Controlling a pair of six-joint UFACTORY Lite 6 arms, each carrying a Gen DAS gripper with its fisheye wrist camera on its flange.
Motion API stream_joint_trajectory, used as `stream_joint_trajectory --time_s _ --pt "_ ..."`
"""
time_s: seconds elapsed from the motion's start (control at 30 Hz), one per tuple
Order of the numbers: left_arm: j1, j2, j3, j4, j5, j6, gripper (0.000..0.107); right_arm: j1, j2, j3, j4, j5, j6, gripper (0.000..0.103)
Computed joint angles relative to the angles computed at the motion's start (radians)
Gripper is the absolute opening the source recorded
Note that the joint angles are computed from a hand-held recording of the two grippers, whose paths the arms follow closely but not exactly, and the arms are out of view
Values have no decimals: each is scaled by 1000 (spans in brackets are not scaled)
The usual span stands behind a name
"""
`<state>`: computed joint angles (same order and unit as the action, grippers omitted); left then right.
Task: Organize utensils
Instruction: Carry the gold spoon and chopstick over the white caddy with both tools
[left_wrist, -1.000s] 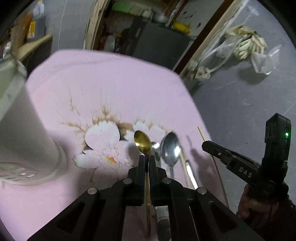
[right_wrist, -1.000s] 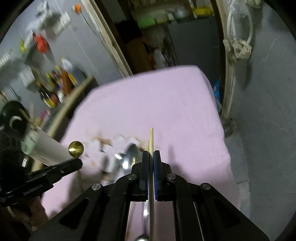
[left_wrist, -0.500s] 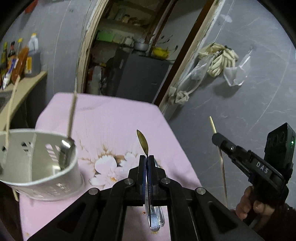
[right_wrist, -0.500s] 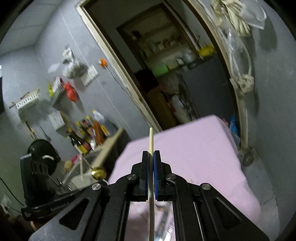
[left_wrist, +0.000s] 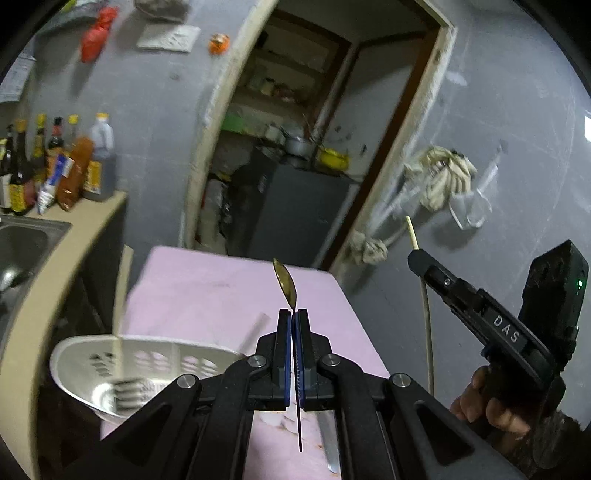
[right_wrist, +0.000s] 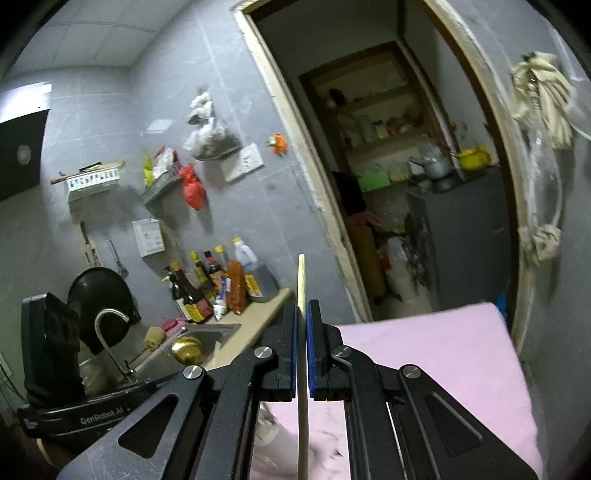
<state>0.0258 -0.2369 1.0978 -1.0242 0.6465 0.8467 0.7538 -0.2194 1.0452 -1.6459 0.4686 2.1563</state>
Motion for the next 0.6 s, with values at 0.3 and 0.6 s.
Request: stream_joint_trajectory --time_s 0.3,0.6 --pt "270 94 148 -140 90 128 3 4 283 282 -369 -15 406 4" --pt "428 231 227 -248 49 214 3 34 605 514 -398 86 585 4"
